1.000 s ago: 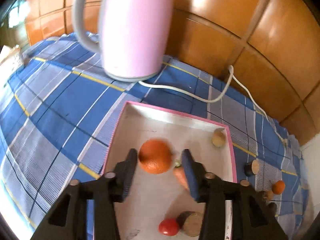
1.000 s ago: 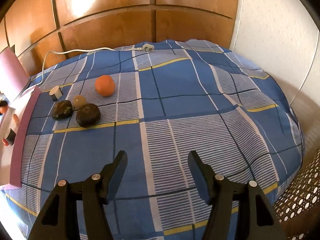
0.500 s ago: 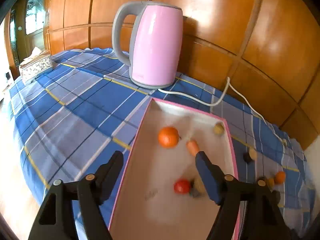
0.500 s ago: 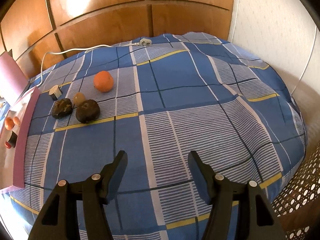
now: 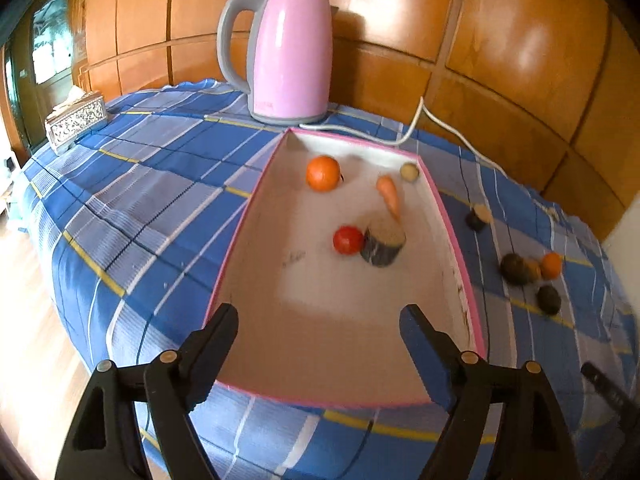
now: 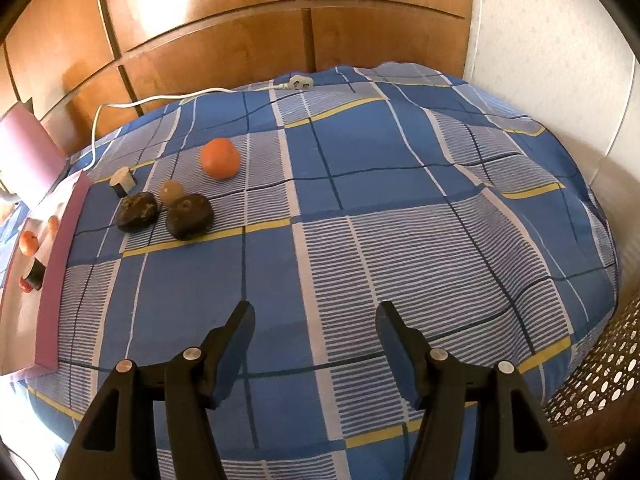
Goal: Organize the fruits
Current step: 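Reach the right gripper to the dark brown round fruit and grasp it, then lift the dark brown fruit with the right gripper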
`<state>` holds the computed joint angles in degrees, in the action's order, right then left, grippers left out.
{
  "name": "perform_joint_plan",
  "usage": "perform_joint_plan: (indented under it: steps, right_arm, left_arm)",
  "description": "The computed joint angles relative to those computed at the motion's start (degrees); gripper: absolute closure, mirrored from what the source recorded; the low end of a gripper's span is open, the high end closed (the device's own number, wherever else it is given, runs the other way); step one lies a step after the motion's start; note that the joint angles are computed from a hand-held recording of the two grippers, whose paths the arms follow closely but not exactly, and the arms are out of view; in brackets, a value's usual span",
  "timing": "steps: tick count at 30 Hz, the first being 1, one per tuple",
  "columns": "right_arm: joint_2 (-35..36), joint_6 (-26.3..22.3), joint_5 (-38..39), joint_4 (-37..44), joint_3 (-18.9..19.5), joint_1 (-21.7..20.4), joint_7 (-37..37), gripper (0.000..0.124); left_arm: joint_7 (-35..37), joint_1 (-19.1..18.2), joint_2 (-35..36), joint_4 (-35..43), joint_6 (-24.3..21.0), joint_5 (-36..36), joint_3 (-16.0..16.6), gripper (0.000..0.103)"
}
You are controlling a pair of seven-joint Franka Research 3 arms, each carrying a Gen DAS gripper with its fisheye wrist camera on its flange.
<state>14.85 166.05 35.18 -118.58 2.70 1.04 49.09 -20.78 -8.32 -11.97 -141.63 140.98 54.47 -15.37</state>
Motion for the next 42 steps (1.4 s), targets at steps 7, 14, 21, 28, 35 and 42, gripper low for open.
perform_joint_plan:
  steps: [7,14,21,28,35,42]
  right_arm:
    - [-1.1,-1.2,3.7,-0.5,1.9,-0.6,-6.2,0.06]
    - [-1.7,-4.6,6.0,0.5,1.9,0.4,-10.1,0.064]
    - [-0.1,-9.1,4.1,5.0,1.2,2.6,-10.0,0.064]
    - [5.0,-8.1,-4.8,10.9,0.1,6.1,-4.2,0.064]
    - [10.3,-6.5,-17.4,15.4,-2.6,9.7,2.8,0.064]
    - [11.1,-6.9,-19.9,15.5,-0.9,7.9,3.3,0.082]
  left_arm:
    - [-0.7,-0.3,0.5,-0.6,0.6,-0.9,0.0,0.016]
    - [-2.9,0.3,-0.4,-2.2,2.3,-0.2,0.2,0.014]
    - [-5.5,1.0,-2.3,-3.9,3.5,1.0,-0.1,0.014]
    - [-7.1,1.1,-4.8,-4.6,1.0,1.9,-1.4,0.012]
    - [-6.8,1.0,-5.3,-5.1,-0.1,0.1,-1.2,0.01]
    - [-5.8,0.9,-4.4,-4.8,-0.1,-1.0,-1.1,0.01]
